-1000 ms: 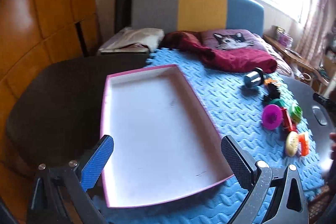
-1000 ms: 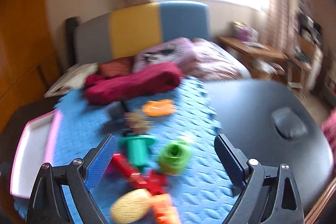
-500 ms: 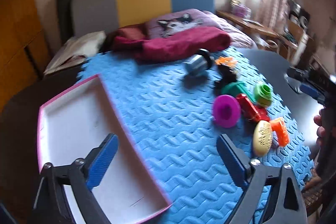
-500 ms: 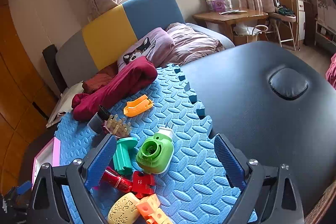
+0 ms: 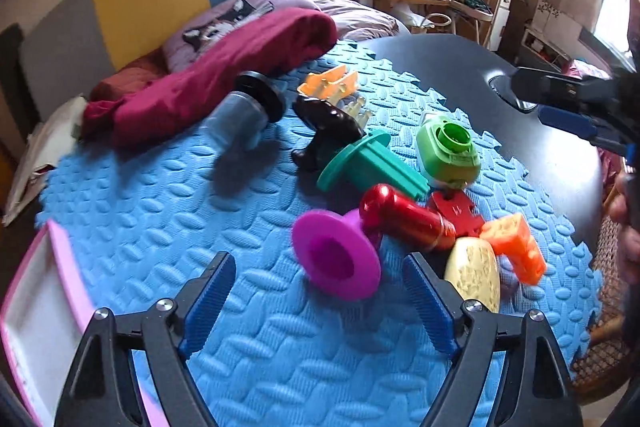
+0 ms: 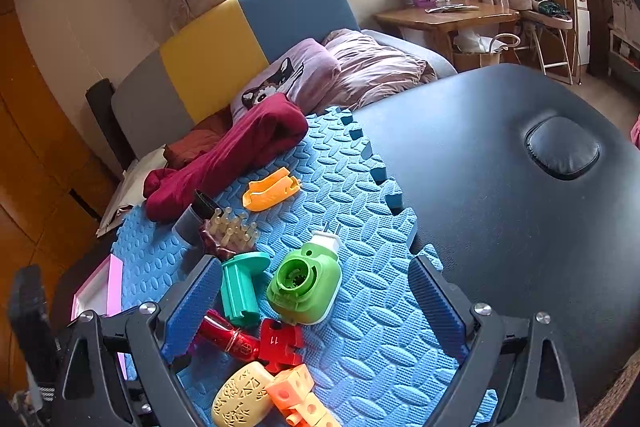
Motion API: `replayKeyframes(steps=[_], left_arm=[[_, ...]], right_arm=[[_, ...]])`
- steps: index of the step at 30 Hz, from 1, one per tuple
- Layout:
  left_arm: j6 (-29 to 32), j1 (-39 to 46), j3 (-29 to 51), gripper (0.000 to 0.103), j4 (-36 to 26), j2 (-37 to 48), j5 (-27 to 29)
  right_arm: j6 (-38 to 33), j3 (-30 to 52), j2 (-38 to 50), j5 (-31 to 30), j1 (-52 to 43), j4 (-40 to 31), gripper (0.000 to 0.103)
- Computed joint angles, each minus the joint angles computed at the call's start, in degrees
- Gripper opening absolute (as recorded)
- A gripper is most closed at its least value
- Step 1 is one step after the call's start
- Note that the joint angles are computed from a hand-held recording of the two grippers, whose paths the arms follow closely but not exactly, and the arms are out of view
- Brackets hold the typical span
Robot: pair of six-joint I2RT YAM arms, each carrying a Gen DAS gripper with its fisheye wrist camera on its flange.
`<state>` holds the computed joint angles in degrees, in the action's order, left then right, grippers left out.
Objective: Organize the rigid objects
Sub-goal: 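Reach the left gripper to the magenta suction-cup toy and grasp it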
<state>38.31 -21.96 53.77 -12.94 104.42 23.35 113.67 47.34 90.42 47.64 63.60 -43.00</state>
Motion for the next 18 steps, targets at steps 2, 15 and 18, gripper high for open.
replayKeyframes(steps=[2,15,18], left_arm=[[0.1,-1.0,1.9,0.087,-0.4,2.3,0.6],[-3.8,3.0,-0.1,0.055,0.4,3.6,4.1],[-4.8,5.4,-3.1,0.055,1.5,1.0,4.2]], right_arm=[[-0.2,-0.4,-0.2,-0.2,-0.2,0.6,0.096],[-2.8,-1.6,-0.3,-2.8,-1.8,3.8,0.095],[-2.1,-3.2,-1.1,-4.2,-2.3,5.5,0.094]])
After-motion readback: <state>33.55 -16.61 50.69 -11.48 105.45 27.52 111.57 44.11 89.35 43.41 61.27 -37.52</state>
